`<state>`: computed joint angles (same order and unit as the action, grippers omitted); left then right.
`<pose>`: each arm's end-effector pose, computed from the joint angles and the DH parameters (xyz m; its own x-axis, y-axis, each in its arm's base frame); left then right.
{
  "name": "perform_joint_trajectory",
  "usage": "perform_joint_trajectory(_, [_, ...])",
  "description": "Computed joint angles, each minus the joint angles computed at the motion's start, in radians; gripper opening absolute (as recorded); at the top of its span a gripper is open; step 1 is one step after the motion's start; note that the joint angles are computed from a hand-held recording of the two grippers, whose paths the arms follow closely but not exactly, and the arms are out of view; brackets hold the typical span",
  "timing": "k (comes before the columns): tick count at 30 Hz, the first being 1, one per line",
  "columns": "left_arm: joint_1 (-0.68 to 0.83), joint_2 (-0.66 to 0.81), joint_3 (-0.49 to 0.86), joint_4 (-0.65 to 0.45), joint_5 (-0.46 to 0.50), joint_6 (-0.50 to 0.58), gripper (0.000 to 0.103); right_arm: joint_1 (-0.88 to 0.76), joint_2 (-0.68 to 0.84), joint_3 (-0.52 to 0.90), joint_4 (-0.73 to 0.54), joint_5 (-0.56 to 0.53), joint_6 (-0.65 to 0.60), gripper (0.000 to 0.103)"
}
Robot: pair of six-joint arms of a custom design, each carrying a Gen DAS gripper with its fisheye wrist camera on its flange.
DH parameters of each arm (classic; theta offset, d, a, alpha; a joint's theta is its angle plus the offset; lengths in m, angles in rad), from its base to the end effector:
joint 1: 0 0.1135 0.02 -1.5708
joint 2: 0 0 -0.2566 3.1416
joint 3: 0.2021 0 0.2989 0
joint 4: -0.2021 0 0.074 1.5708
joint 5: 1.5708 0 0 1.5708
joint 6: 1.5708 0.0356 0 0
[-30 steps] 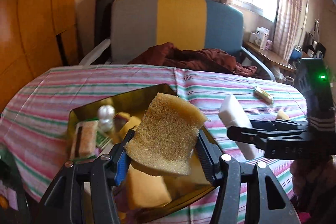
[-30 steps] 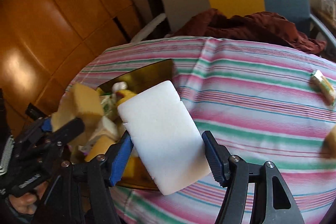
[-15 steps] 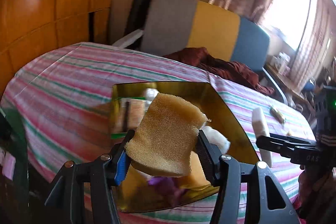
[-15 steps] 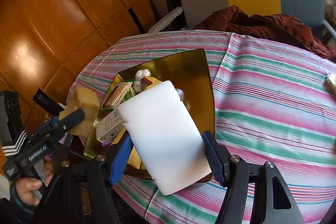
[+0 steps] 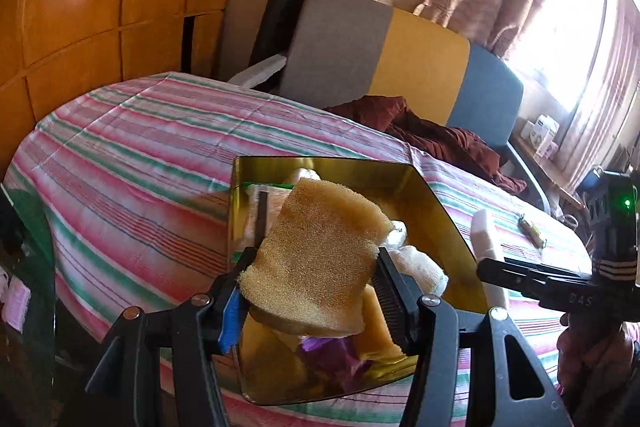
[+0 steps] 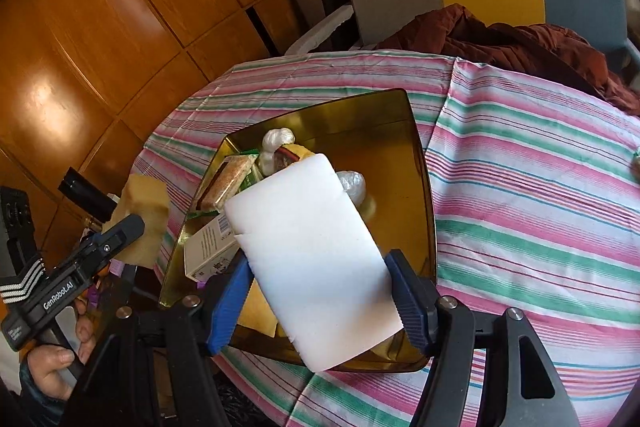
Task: Organize objects
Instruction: 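Carry the yellow sponge and white block over the gold tray, then lower the sponge and white block into the tray and open both grippers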
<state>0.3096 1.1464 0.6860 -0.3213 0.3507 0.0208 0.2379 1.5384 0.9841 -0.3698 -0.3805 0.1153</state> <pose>0.2700 0.0735 0.1953 -0.6720 -0.1944 -0.7146 -0.0399 0.9730 -0.2272 0.3436 0.0969 0.1814 -0.8206 -0.0891 -0.5645 -0.3441 0.8656 0.3637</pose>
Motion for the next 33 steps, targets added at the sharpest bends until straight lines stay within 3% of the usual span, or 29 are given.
perform_joint_trajectory(13, [-0.128, 0.057, 0.049, 0.006, -0.037, -0.020, 0.057, -0.012, 0.001, -0.002, 0.011, 0.009, 0.020, 0.069])
perform_joint_trajectory(33, [-0.205, 0.272, 0.198, 0.024, -0.055, -0.107, 0.057, -0.035, 0.162, 0.162, -0.009, -0.005, 0.065, 0.070])
